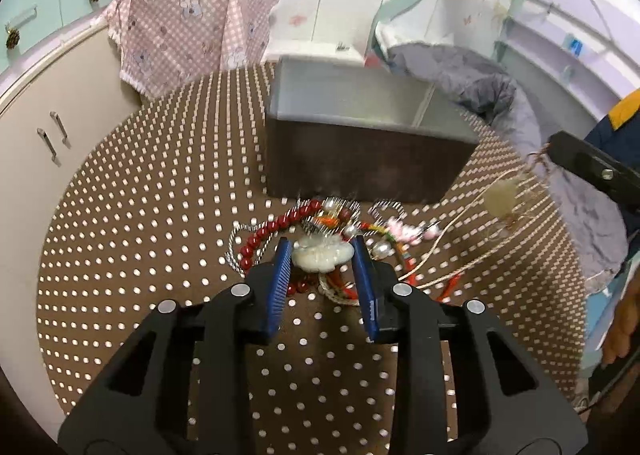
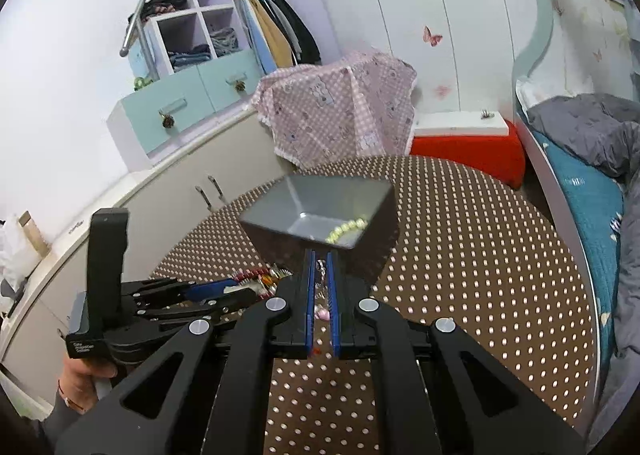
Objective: Organize jewelry
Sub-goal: 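Lift the jade pendant with the left gripper while the right gripper drops its item in the box, then lower the jade pendant into the metal box and open the left gripper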
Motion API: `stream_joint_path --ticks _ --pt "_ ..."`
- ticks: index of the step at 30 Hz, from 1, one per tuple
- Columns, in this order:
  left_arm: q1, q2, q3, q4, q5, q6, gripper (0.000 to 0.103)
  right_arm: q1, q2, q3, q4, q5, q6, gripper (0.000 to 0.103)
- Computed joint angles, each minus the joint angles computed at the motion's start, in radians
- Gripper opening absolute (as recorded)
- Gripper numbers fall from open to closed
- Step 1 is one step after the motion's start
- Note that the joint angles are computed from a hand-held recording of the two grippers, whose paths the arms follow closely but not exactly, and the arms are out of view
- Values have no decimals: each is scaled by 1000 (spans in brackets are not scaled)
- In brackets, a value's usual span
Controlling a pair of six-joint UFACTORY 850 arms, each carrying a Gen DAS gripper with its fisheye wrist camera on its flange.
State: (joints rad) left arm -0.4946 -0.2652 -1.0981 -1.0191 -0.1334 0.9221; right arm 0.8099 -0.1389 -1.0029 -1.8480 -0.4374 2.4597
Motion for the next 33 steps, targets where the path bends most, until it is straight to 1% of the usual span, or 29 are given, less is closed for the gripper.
stream_joint_path --ticks 3,5,6,10,14,18,21,23,26,30,31,33 --pt "8 32 14 -254 -18 253 30 4 6 -19 -16 -10 -11 4" --pt "16 49 18 -394 -40 390 30 9 8 -33 -10 -21 -37 4" --pt "18 56 20 -437 -48 432 30 11 10 -42 -12 -21 -49 4" --pt "42 57 1 -570 -105 554 30 15 16 -72 -15 -39 -87 4" --pt "49 50 -27 -648 -122 620 30 16 13 -116 -10 -67 -137 4" --pt "49 35 -62 -721 -130 679 30 6 -1 -174 10 -74 -216 4" --pt "48 16 -96 -714 -133 659 30 -2 -11 -207 0 -85 -236 4" --pt "46 2 -118 -746 -132 687 30 -3 -13 -214 -35 -109 -215 4" --pt "45 -28 -154 -706 -125 641 30 -12 -13 -230 -82 -138 -183 4" --pt "43 -76 -197 -570 -115 507 30 -26 -11 -242 -116 -156 -169 4" --pt "41 -94 -212 -499 -112 439 30 -28 -11 -241 -116 -156 -170 4" --pt "37 -120 -235 -397 -105 341 30 -41 -21 -246 -93 -131 -191 4"
